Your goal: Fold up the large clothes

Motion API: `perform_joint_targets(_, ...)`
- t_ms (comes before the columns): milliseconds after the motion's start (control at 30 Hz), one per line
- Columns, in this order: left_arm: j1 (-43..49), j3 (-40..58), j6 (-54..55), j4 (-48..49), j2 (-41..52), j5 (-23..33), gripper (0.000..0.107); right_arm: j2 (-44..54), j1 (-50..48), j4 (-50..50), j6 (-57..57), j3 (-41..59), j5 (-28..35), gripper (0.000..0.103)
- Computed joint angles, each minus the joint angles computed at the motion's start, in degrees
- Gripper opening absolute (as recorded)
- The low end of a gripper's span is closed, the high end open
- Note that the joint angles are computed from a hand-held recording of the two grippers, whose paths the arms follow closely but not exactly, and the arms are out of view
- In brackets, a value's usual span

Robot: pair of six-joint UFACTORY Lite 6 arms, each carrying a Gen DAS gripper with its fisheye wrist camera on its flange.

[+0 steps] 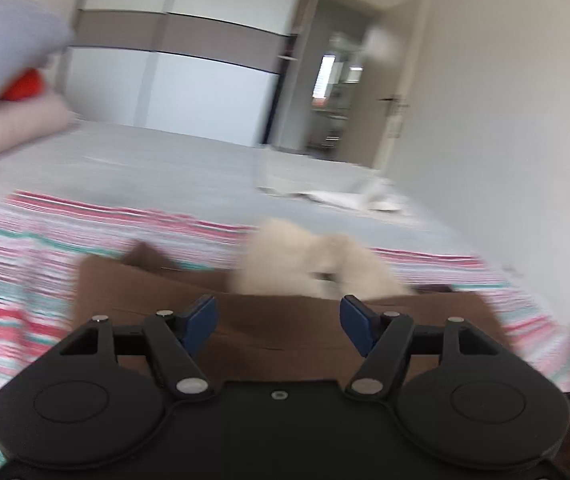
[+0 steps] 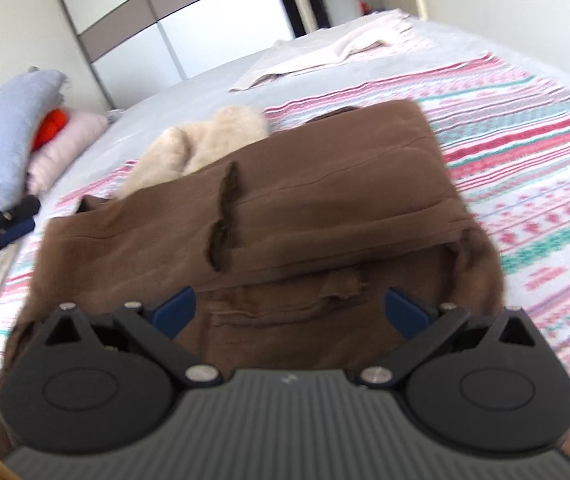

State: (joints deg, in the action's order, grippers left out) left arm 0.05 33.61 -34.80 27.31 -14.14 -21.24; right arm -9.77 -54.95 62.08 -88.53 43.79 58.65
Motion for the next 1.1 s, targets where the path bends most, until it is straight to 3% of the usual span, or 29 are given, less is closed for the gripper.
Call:
perform_joint_targets(100,10.5,3.1,0.0,5.9,5.9,-2.1,0.045,5.4,2.8,1.0,4.6,5.3,3.7,0.102)
perform_joint_targets(200,16.4,8.0,-4.0,12.6,14.7,-5.1,0.039,13.3,9.2,2.8,11.1,12.1,4.9,0.095)
perform_joint_targets(333,17.3,12.6,0.8,9.8,23.4,-7.7,0.039,25.2,20.4,5.0,21.0,21.3,-1.5,0.075)
perform_joint_targets(433,16.3,14.9,1.6,10.3,26.6,-8.6,0.034,30.2,26.9,10.1,21.6,23.6,-8.3,0.069)
perform_joint_targets(467,15.7,14.7,2.7,9.8,26.4,-9.2,0.031,29.8,27.8,12.4,19.6,22.9,-9.4,0.059)
perform_joint_targets(500,15.4,14.6,3.7,9.2,26.7,-10.6,0.026,29.0,28.7,12.8,18.7,22.7,-10.2,0.014)
perform_joint_targets(533,15.8,13.8,2.6,10.4,26.1,-12.7,0.024,27.7,29.3,11.9,19.0,22.7,-10.8,0.006)
perform_joint_targets(667,16.0,14.3,1.1,10.6,29.2,-18.0,0.023,18.7,26.4,17.5,7.1,15.8,-10.2,0.006)
perform_joint_targets(867,11.2,22.4,9.8,-0.8,40.5,-8.5,0.023,19.1,28.2,13.2,3.9,13.1,-20.6,0.007)
perform_joint_targets(933,8.7,22.3,18.6,-8.9,38.5,-4.7,0.024,18.3,29.3,15.3,-0.1,11.1,-23.2,0.015)
perform_joint_targets(1000,8.1,18.6,20.6,-11.4,33.8,-5.6,0.025,15.4,28.4,17.2,-1.4,8.7,-22.8,0.018)
perform_joint_targets(1100,10.3,9.1,9.2,-1.3,23.9,-10.8,0.025,9.0,25.2,16.6,-4.3,4.4,-20.1,0.026)
